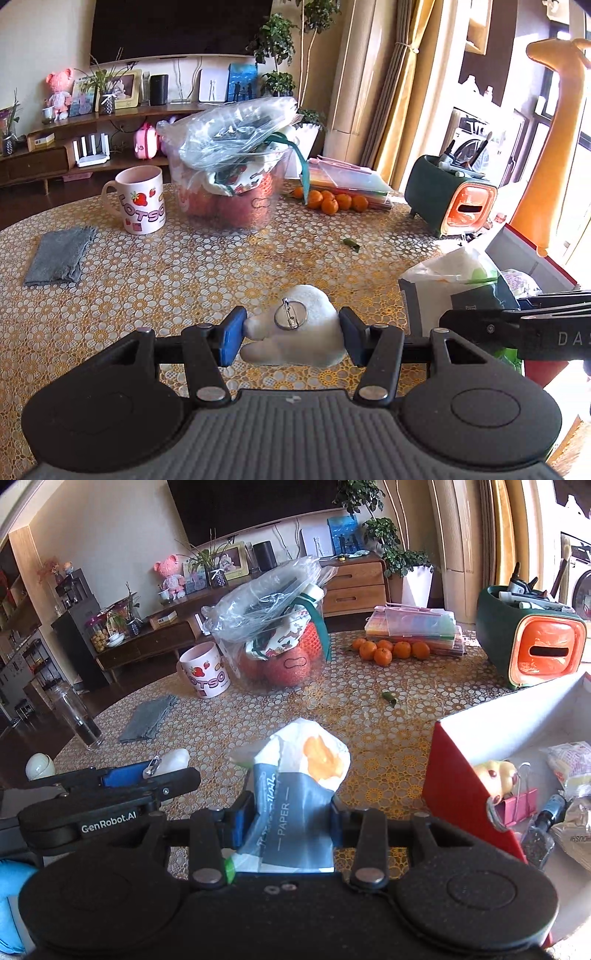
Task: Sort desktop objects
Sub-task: 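Carry tooth keychain in left tool while right tool carries tissue packet to box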
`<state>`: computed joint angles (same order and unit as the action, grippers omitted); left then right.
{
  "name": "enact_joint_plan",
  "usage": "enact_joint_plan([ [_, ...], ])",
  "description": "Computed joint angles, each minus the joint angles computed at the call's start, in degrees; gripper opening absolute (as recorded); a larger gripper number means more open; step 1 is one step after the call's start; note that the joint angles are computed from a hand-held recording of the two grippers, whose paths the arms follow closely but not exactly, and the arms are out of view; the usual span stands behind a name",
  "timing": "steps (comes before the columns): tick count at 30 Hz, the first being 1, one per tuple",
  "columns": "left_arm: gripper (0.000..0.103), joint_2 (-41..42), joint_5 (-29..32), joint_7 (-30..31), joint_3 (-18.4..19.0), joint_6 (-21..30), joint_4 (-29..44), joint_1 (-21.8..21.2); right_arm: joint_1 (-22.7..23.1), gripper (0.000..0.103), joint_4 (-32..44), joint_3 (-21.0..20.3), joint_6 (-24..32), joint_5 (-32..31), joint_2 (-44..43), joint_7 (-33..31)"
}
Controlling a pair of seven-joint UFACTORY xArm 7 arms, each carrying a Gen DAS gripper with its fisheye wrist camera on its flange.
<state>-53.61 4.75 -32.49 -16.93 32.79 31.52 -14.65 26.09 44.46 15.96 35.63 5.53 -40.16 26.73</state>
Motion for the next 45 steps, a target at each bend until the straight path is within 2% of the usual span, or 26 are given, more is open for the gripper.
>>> enact_joint_plan([
  [16,0.054,8.3,3.5,-5.9,-8.1,0.6,10.7,-0.6,-2.1,0.040,-5.7,-5.3,3.4,2.0,-14.1,-4.6],
  [25,0.054,17.5,7.9,-8.8,-12.1,-0.9,17.7,-0.8,-5.9,0.039,-8.0,-8.5,6.6,2.3,-19.7,-8.1],
  [33,0.054,28.3,15.1,-12.4,-15.6,-1.8,25.6,-1.2,-10.7,0.039,-9.7,-11.9,8.1,1.6,-22.5,-11.7],
  [39,0.054,36.4,22.4,-15.3,-16.6,-0.6,31.7,-3.1,-14.7,0.040,-9.7,-14.7,8.0,0.5,-21.1,-15.2],
  [45,0.054,44.2,27.6,-16.6,-15.8,1.5,37.0,-6.6,-18.7,0.040,-10.0,-16.3,5.8,-0.3,-17.8,-18.2],
])
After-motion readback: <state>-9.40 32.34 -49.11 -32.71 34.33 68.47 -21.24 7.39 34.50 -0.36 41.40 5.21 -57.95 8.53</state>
